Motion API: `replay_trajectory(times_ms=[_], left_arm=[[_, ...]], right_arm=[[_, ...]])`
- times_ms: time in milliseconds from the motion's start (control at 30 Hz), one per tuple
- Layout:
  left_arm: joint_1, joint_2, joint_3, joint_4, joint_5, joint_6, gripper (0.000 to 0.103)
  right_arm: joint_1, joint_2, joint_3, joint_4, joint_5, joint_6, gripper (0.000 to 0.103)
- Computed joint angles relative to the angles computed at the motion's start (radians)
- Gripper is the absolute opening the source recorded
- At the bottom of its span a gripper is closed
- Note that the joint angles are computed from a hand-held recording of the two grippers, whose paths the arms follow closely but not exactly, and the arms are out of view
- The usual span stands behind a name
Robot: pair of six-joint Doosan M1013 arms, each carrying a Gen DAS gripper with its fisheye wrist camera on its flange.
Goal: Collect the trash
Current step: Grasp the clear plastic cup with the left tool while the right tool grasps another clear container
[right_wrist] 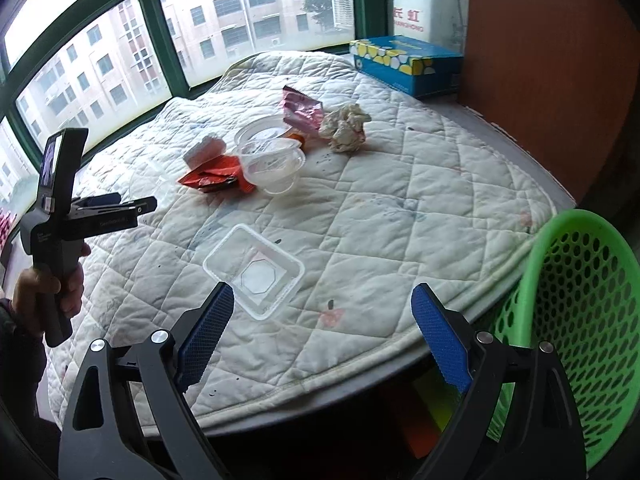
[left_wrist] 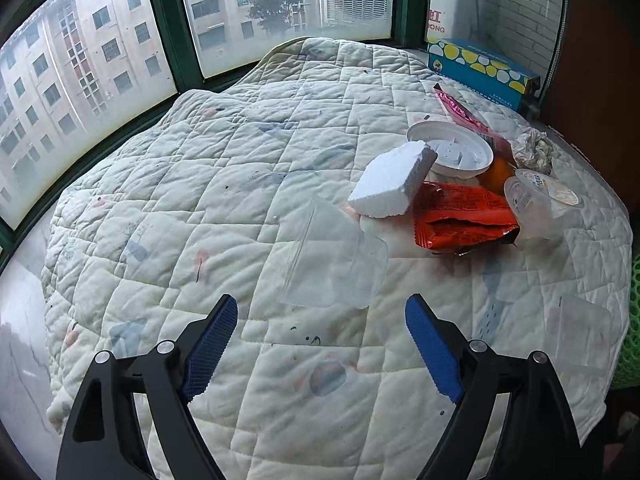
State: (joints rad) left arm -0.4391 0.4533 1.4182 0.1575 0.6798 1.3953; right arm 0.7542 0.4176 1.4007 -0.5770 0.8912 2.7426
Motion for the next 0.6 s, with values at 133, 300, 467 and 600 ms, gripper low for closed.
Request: replay_trajectory(times_ms=[133,300,467,600], left_arm=[[0.011,0.017,-0.017,-0.039,-0.009,0.045,0.083],[0.013,0.032,-0.029,-0.045,-0.023,0.090,0.083],[0.026,0.039,-0.035,-0.160,-0.033,0.210,0.064],[0.030,0.037,-0.030,-0.224,-0.049,0.293,0.051]], right_arm=[[-0.011,0.028,-0.029,0.059,-0.014,-0.091,0.089],[-0.025,0.063,-0.067,0.124,-0.019,-0.230,0.089],[-0.035,0.094,-0.103,0.161,-0.012,-0.378,0.090],[-0.045,0.116,-0.128,0.203,-0.012,-0.501,0.092]])
